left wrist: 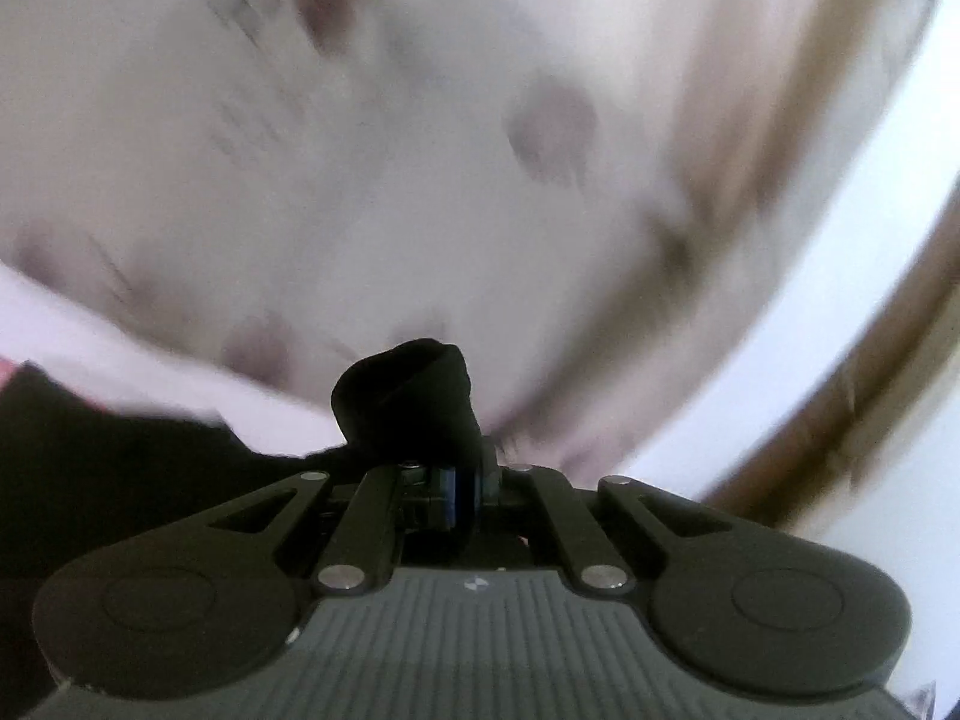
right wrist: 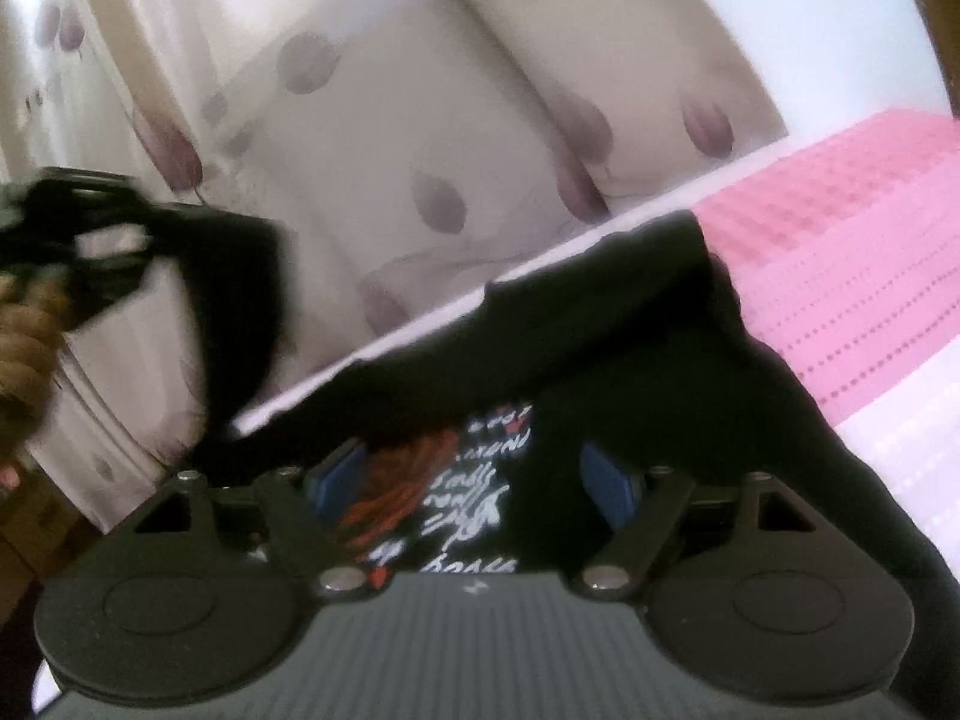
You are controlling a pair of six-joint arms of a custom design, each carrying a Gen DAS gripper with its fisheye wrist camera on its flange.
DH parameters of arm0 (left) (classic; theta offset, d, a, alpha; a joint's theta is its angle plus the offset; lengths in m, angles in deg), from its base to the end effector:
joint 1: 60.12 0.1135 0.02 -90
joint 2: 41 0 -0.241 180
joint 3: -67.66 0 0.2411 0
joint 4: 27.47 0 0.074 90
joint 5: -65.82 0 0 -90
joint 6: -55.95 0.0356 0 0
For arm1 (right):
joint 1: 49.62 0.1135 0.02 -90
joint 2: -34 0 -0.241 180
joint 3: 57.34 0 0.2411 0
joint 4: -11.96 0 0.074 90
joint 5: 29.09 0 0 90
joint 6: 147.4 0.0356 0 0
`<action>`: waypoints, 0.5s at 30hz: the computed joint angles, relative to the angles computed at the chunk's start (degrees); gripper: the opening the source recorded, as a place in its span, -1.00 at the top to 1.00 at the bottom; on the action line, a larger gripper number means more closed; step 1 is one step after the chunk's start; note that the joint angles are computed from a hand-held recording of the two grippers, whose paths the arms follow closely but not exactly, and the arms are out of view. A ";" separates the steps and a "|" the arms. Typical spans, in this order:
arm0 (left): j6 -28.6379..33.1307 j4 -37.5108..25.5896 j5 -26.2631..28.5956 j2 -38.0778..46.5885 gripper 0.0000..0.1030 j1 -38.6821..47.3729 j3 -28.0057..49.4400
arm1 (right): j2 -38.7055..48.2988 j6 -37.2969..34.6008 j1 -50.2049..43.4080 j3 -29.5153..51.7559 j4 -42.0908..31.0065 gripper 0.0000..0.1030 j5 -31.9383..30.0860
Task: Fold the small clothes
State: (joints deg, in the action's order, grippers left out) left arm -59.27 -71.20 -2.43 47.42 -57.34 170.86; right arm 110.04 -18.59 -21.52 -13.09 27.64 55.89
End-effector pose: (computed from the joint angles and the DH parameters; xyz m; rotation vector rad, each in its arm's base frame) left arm 0.3404 0.0033 0.3641 -0.2752 2.0797 -0.6320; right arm 0.2384 0.1308 0.1900 0.1178 1.9440 0.8782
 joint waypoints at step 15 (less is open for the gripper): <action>-0.74 29.29 -5.44 -7.57 -1.00 -6.05 -30.09 | -0.35 6.02 -4.62 -4.24 7.26 -0.58 -5.19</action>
